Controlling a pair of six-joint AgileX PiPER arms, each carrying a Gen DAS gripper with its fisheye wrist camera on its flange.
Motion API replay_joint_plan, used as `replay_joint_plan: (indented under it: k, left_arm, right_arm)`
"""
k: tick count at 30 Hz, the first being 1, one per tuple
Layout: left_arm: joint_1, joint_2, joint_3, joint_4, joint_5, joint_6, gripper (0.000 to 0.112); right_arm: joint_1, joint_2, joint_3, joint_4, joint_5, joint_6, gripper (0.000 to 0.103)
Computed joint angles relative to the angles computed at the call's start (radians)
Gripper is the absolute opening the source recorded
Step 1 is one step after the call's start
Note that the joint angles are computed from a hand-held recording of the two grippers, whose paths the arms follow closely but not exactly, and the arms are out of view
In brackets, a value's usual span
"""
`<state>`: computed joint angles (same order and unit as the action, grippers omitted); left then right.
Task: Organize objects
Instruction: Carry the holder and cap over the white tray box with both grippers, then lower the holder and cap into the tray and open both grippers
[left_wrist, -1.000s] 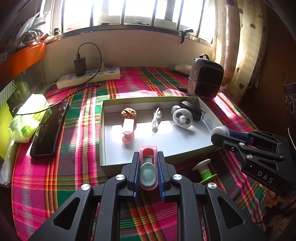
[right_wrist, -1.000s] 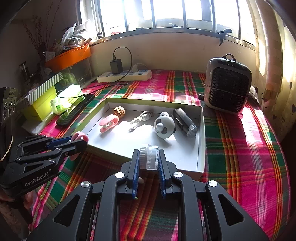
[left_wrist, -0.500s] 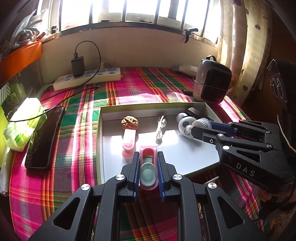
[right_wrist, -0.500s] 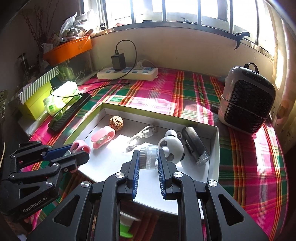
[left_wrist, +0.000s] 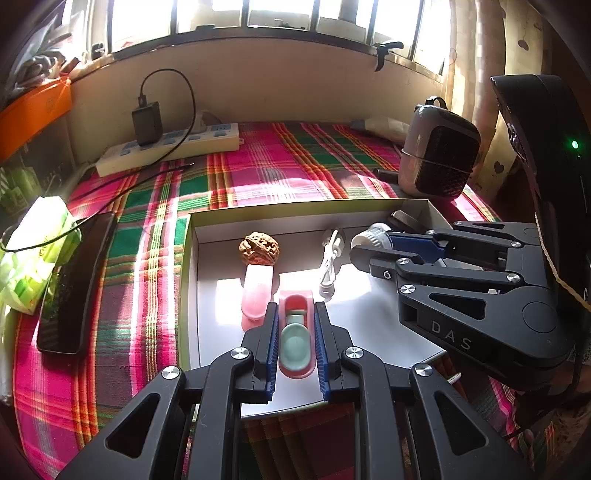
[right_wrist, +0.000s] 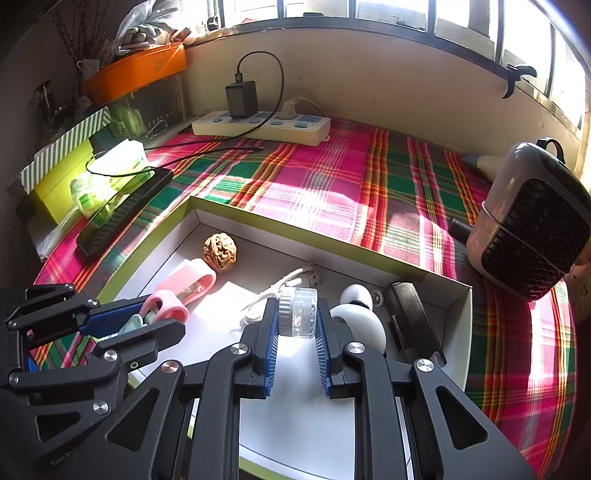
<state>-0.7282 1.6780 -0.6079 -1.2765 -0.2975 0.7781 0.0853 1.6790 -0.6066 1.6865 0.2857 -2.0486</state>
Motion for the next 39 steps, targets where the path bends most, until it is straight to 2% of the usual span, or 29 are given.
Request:
replay_joint_plan:
  k: [15, 25, 39]
  left_arm:
    - [0.048, 0.069, -0.044, 0.052, 0.041, -0.015, 0.016]
    - [0.042, 0.087, -0.063, -0.016, 0.036, 0.056, 0.016]
    - [0.036, 0.093, -0.062, -0.006, 0.031, 0.047, 0.016]
  right_arm:
    - [0.053, 0.089, -0.079, -0.051, -0.059, 0.078, 0.02]
    - [0.079, 0.106, -0.099, -0.039, -0.079, 0.074, 0.02]
    - [0.076, 0.11, -0.101, -0.042, -0.076, 0.085, 0.02]
